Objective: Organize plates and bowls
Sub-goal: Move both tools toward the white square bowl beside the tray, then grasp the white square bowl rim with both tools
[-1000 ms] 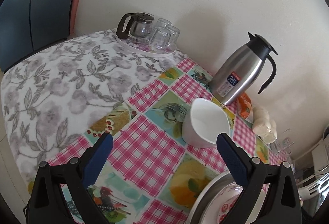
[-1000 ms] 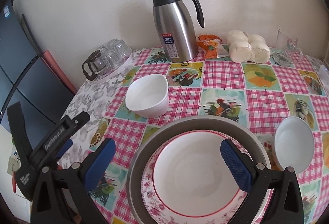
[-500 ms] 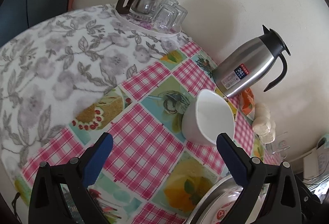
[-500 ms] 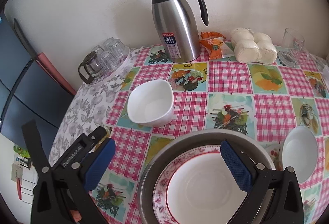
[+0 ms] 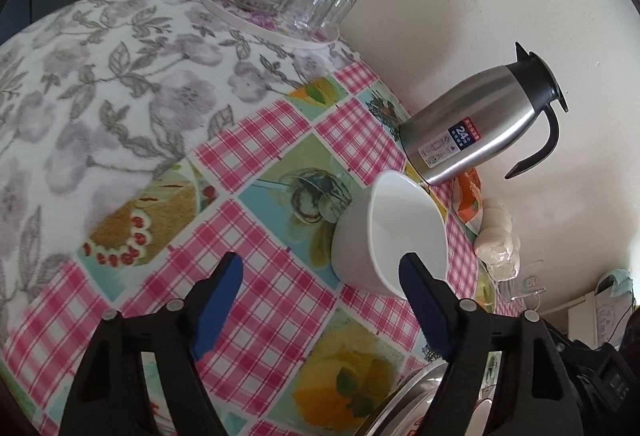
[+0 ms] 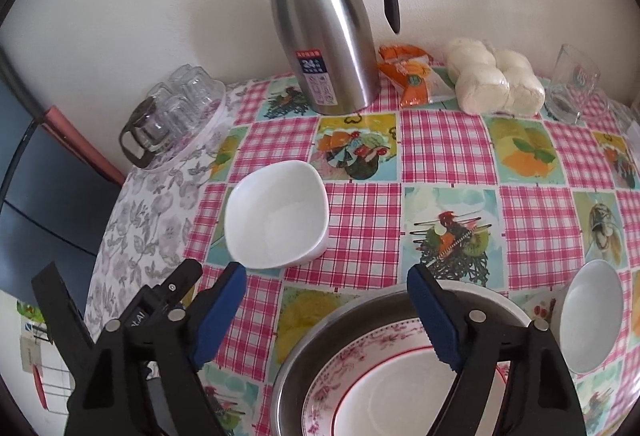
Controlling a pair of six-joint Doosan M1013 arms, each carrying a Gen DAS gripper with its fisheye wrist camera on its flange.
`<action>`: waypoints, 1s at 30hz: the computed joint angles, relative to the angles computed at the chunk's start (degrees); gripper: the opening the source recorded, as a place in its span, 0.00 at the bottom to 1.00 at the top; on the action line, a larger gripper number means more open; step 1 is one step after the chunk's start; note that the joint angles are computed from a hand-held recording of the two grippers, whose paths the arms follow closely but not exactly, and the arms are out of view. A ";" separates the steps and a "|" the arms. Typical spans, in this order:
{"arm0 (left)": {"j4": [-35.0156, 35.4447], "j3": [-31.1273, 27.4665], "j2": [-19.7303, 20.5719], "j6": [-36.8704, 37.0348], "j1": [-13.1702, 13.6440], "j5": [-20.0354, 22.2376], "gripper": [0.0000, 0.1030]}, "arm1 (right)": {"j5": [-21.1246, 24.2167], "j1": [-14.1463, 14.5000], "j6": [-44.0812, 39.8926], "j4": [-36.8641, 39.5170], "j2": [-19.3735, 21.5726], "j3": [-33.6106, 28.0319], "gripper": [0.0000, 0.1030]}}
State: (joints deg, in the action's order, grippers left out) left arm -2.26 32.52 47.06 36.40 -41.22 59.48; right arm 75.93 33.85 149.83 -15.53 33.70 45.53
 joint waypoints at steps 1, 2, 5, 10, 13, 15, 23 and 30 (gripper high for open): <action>-0.47 -0.22 0.20 0.14 0.07 -0.09 0.77 | 0.57 -0.14 -0.03 0.09 0.38 -0.46 0.77; -1.01 -0.55 0.47 0.34 0.15 -0.18 0.76 | 1.00 -0.29 -0.09 0.30 0.70 -0.81 0.76; -2.91 -0.97 1.01 1.28 0.46 -1.24 0.73 | 1.54 -0.84 0.21 1.78 1.60 -1.67 0.69; -5.35 -0.84 1.45 2.07 1.02 -1.96 0.66 | 1.42 -1.36 0.30 3.48 2.93 -2.71 0.59; -5.98 -1.34 1.97 2.20 1.22 -1.86 0.65 | 2.34 -1.68 0.47 4.60 3.86 -3.69 0.52; -6.38 -2.01 2.43 2.43 1.30 -1.83 0.64 | 3.60 -1.81 0.61 4.32 4.72 -4.83 0.48; -7.05 -5.51 4.62 3.50 1.37 -0.96 0.54 | 5.19 -2.54 -0.72 4.84 6.92 -7.68 0.33; -7.57 -9.61 7.14 4.73 1.31 1.23 0.46 | 7.52 -3.14 -0.90 6.47 9.30 -10.33 0.21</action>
State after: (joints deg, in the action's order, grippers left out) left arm -9.83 22.91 54.19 41.13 -39.90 60.71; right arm 83.45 30.71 148.94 -9.06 43.01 35.20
